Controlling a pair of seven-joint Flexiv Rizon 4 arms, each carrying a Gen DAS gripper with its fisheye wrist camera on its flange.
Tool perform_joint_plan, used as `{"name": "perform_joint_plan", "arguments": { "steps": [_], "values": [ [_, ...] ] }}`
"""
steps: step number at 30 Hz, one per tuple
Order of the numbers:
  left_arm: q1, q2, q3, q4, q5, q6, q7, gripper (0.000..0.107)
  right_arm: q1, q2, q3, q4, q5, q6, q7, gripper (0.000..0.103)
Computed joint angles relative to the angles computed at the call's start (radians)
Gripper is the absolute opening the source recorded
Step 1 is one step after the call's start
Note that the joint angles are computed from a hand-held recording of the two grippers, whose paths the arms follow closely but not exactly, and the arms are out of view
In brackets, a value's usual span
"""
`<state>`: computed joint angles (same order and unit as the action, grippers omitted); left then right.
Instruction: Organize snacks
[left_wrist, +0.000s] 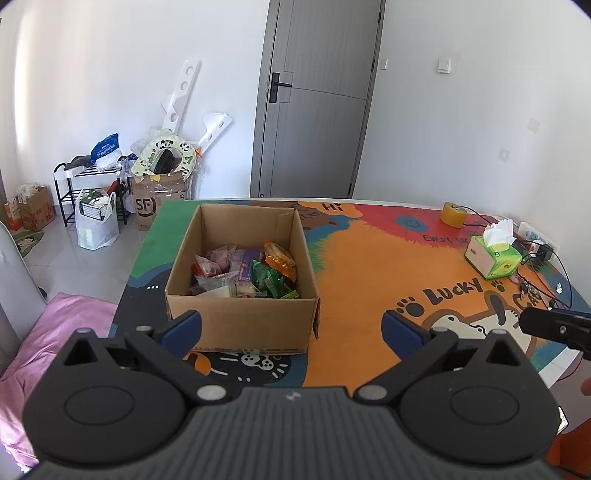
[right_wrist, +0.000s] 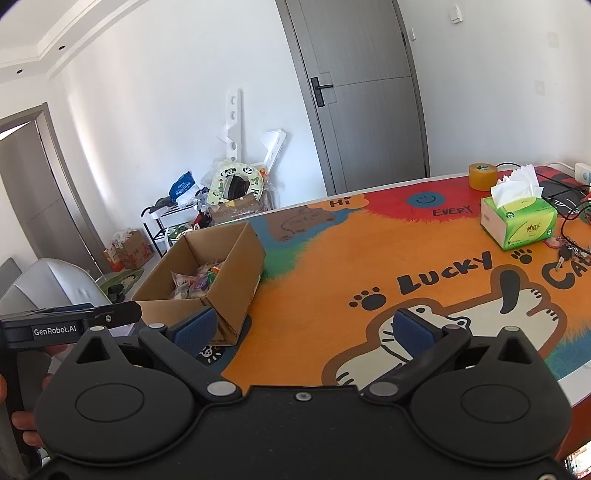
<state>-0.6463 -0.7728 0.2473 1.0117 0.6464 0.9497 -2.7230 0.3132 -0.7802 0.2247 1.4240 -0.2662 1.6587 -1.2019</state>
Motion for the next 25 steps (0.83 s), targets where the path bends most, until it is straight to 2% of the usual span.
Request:
{"name": "perform_joint_plan", "arguments": {
  "steps": [25],
  "values": [
    [-0.006,0.004,0.001,0.000,0.014,-0.005,-0.004,0.103,-0.002,-0.001,0.001,-0.003,0.005,-0.005,-0.005,0.103]
  ]
}}
